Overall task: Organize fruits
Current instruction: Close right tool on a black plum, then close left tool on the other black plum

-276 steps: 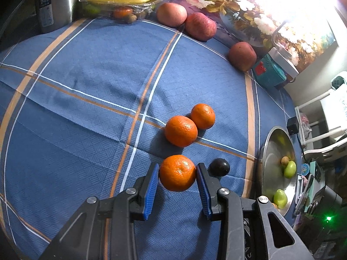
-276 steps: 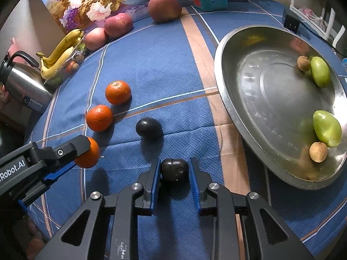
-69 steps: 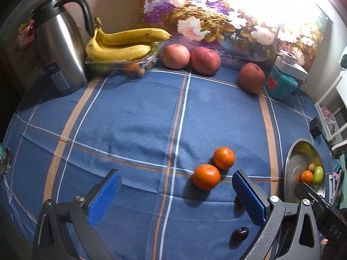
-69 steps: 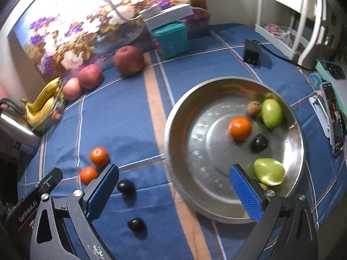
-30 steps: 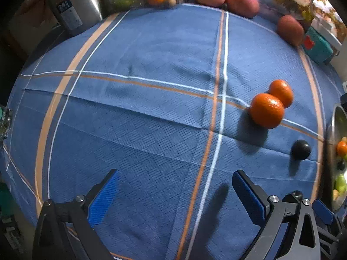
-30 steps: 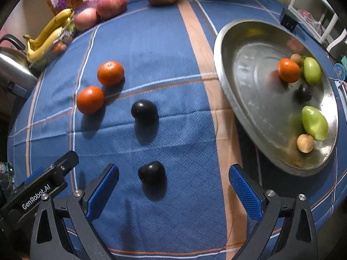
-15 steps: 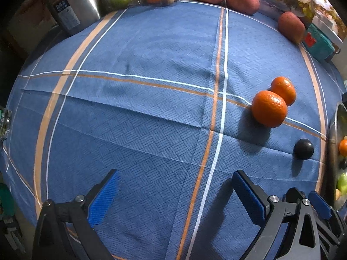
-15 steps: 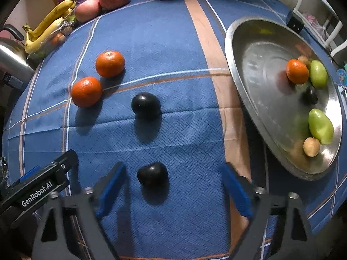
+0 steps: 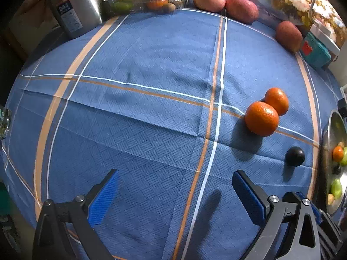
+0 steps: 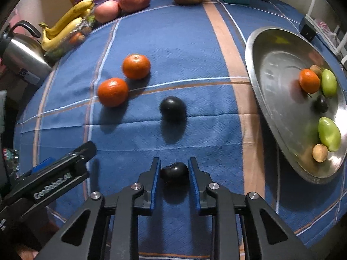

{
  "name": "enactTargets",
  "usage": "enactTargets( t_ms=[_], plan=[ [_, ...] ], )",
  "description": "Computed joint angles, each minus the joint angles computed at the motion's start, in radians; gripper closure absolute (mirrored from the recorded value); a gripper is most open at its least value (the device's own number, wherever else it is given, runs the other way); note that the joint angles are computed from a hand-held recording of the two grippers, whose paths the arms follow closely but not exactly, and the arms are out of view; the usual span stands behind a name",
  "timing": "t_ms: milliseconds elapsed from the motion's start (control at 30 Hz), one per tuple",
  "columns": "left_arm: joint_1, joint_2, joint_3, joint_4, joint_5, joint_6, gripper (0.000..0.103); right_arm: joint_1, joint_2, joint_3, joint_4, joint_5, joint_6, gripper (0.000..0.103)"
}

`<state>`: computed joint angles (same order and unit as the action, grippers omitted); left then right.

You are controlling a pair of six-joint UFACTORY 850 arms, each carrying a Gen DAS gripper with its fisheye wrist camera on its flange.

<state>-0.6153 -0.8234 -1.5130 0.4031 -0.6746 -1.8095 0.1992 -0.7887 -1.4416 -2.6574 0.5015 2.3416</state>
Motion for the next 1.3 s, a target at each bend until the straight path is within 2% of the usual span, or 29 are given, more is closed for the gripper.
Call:
enactTargets(
  t_ms=[233,400,533,667,800,933,1067,1300],
  plan=[
    [-0.003,0.050,0.043,0.091,0.049,-0.099,0.000,-0.014,0.046,0.042,0.159,-0.034,-0.141,0.077],
    [-0.004,0.062,0.049,0.176,0.104,-0.172,0.000,-0.030,0.031,0.016,0.129,-0.063,-0.077,0.077],
    [-0.008,0.047,0.012,0.204,0.098,-0.148,0.002,-0.043,0.024,-0.003,0.094,-0.100,-0.016,0.077],
    [-0.009,0.030,-0.012,0.233,0.133,-0.137,0.018,-0.054,0.016,-0.030,0.080,-0.114,0.035,0.077],
    [-0.005,-0.002,-0.066,0.224,0.159,-0.065,0.026,-0.070,0.016,-0.047,0.087,-0.112,0.049,0.077],
    [-0.001,-0.036,-0.118,0.207,0.215,-0.003,0.042,-0.078,0.008,-0.068,0.072,-0.104,0.073,0.077],
    [0.003,-0.082,-0.195,0.139,0.211,0.114,0.059,-0.077,-0.001,-0.083,0.064,-0.099,0.089,0.077],
    [0.014,-0.142,-0.287,0.050,0.211,0.246,0.071,-0.075,-0.020,-0.119,0.049,-0.081,0.124,0.077]
  ],
)
